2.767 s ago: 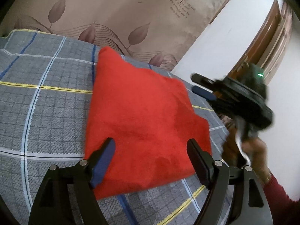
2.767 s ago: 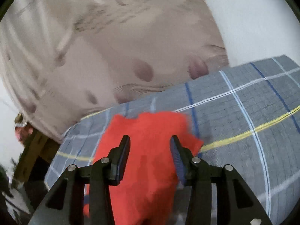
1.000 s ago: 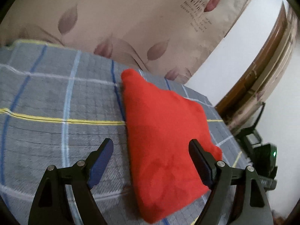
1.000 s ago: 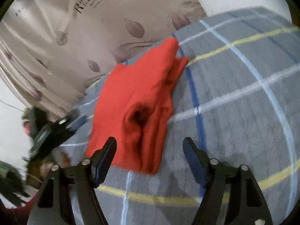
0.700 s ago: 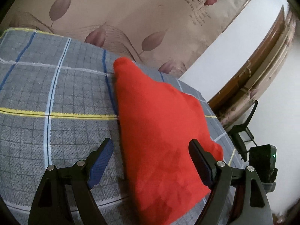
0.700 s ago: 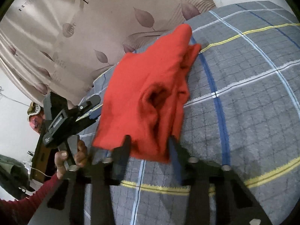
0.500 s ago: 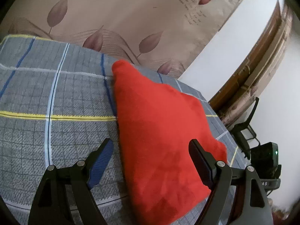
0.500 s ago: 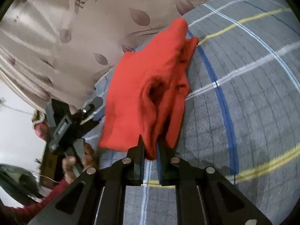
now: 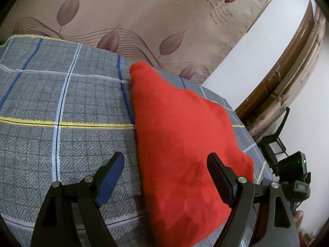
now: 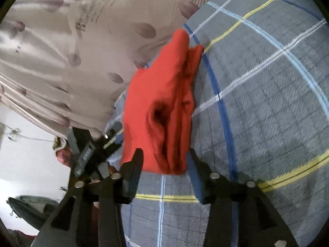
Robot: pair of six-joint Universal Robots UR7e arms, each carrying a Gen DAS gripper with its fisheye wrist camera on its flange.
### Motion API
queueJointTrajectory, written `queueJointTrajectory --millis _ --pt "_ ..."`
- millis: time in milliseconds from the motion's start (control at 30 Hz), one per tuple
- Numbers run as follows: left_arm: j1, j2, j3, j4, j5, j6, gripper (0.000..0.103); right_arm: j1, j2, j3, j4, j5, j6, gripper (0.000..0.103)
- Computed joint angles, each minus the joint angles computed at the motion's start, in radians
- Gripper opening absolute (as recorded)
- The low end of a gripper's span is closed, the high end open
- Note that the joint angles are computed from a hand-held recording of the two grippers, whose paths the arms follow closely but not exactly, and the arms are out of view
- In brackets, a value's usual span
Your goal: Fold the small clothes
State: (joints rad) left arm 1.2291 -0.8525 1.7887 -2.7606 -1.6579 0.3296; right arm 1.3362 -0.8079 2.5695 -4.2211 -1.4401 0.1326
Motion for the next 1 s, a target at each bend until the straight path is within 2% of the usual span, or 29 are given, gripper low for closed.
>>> queueJointTrajectory --millis 67,133,233,300,333,367,400,633,767,833,900,1000 --pt "0.000 0.000 0.000 -0.001 0.001 -0.005 0.083 -0.004 -0.019 -0.019 0.032 0.008 -0.012 0.058" --pt "0.001 0.001 -0.001 -0.004 0.003 -0.011 0.083 0.004 -0.038 -0.044 0.071 -0.023 -0.028 0.060" --pt "0.002 0.003 -0.003 -0.010 0.010 -0.022 0.084 0.023 -0.052 -0.107 0.191 -0.075 -0.040 0.059" --pt "0.003 0.003 -0.004 -0.012 0.012 -0.030 0.084 0.052 -0.048 -0.136 0.236 -0.113 -0.081 0.054" --pt "0.004 0.004 -0.004 -0.013 0.012 -0.033 0.084 0.056 -0.050 -0.142 0.270 -0.096 -0.088 0.048" --pt "0.004 0.004 -0.004 -0.014 0.012 -0.036 0.084 0.050 -0.049 -0.143 0.297 -0.062 -0.085 0.030" --pt "0.004 0.005 -0.005 -0.013 0.012 -0.037 0.084 0.051 -0.046 -0.145 0.317 -0.063 -0.074 0.021" --pt "0.003 0.006 -0.008 -0.008 0.014 -0.039 0.084 0.005 -0.050 -0.099 0.315 0.000 -0.042 0.014" --pt "0.003 0.005 -0.008 -0.010 0.014 -0.041 0.084 0.023 -0.059 -0.105 0.342 -0.015 -0.055 0.023" --pt "0.003 0.005 -0.009 -0.009 0.013 -0.042 0.084 0.028 -0.070 -0.096 0.322 -0.019 -0.060 0.034" --pt "0.003 0.004 -0.008 -0.010 0.012 -0.043 0.085 0.029 -0.093 -0.090 0.296 -0.025 -0.056 0.058" --pt "0.004 0.003 -0.008 -0.008 0.005 -0.042 0.085 0.030 -0.140 -0.106 0.320 -0.053 -0.054 0.067"
